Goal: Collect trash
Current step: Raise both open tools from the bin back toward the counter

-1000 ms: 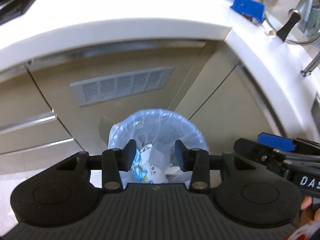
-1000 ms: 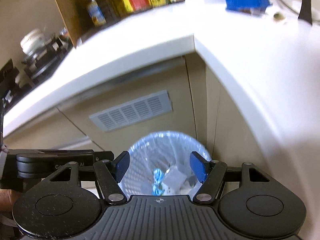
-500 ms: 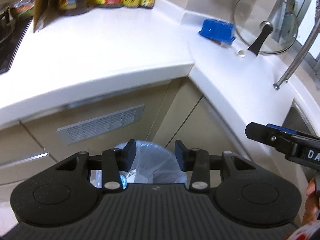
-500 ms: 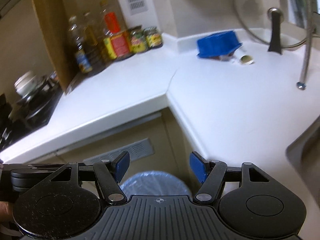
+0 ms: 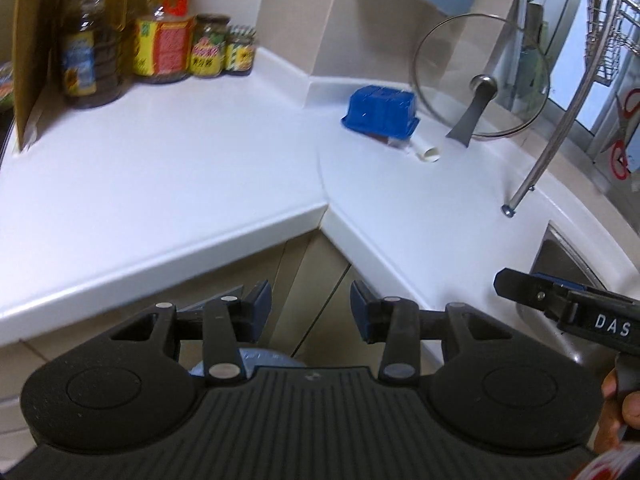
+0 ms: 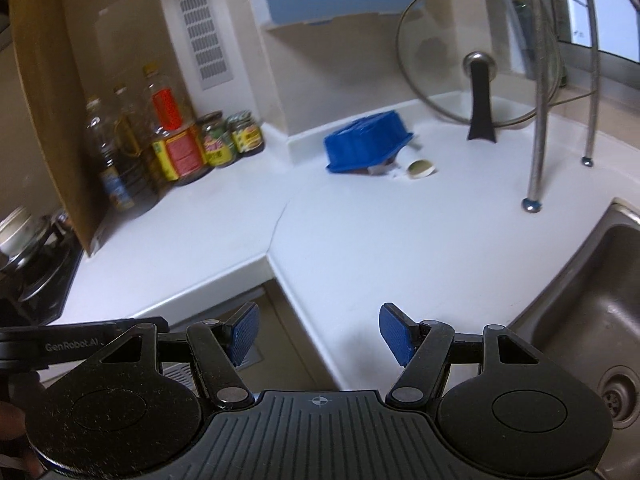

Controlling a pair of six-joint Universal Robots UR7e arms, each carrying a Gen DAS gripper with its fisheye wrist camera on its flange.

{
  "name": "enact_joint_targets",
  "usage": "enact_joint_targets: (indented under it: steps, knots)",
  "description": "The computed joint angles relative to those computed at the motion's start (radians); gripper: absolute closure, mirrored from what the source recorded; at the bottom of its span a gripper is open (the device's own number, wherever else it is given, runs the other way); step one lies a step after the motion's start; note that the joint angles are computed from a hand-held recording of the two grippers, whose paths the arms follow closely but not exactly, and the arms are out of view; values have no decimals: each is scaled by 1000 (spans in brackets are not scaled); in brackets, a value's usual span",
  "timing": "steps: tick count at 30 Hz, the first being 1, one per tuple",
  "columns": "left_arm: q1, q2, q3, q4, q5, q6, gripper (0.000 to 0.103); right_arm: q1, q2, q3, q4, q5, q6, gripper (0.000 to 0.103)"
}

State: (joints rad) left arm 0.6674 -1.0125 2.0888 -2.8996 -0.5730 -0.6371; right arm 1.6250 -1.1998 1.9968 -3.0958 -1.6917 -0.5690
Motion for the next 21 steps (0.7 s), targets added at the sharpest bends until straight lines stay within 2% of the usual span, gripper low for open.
enact_joint_targets:
  steps: [11, 21]
  knots:
    - [15, 21, -48, -53, -18, 134, 57, 9, 14, -21, -54, -19, 11, 36]
    - [69, 90, -162, -87, -8, 233, 53, -11, 118, -177, -12, -3, -7, 36]
